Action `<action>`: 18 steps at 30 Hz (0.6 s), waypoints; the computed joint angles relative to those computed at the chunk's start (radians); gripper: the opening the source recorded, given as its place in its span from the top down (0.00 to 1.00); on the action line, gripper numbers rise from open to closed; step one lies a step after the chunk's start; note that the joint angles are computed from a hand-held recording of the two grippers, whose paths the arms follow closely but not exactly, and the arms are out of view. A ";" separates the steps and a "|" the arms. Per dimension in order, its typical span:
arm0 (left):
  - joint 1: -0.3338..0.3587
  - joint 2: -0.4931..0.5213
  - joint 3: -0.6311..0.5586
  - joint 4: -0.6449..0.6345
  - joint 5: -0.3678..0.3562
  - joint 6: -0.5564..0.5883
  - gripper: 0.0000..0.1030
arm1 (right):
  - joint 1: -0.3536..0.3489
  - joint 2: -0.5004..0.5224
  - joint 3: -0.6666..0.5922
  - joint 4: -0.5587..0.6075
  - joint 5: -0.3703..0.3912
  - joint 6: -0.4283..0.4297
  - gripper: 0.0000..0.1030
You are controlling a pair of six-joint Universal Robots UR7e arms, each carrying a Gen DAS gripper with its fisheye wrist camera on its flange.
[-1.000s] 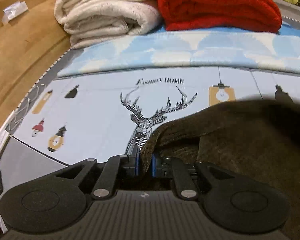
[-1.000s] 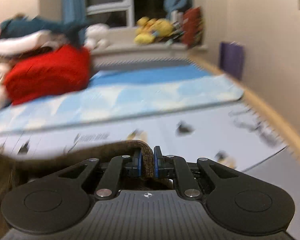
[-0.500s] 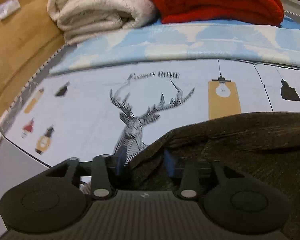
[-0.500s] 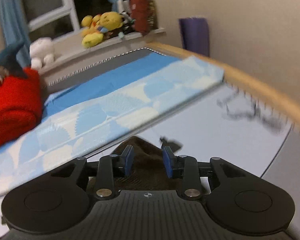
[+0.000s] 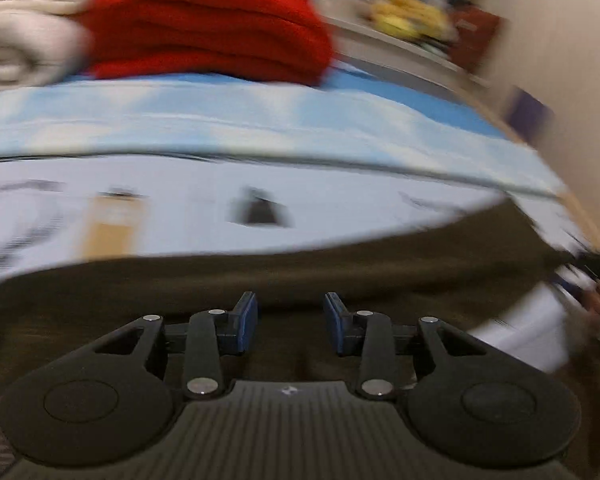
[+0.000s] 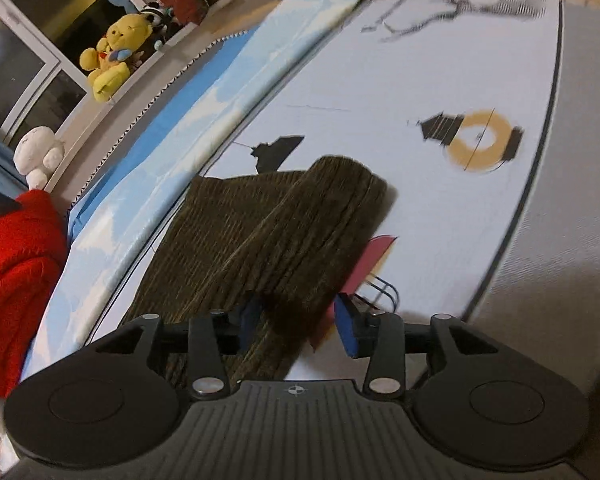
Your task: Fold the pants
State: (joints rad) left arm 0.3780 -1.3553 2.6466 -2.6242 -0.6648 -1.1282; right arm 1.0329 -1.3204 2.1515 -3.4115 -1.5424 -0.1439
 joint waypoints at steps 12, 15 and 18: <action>0.100 0.354 -0.131 -0.239 -0.177 0.268 0.93 | 0.034 -0.055 -0.003 -0.070 0.004 0.006 0.95; 0.071 0.329 -0.111 -0.346 -0.207 0.376 0.93 | 0.077 -0.121 0.017 -0.112 -0.124 -0.011 0.95; 0.090 0.327 -0.111 -0.413 -0.394 0.527 0.87 | 0.067 -0.108 0.003 -0.112 -0.423 0.042 0.94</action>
State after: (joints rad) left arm 0.4677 -1.0287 2.5356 -3.0368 -1.0591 -0.6012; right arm 1.1002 -1.4285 2.1550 -3.5231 -1.9657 -0.1016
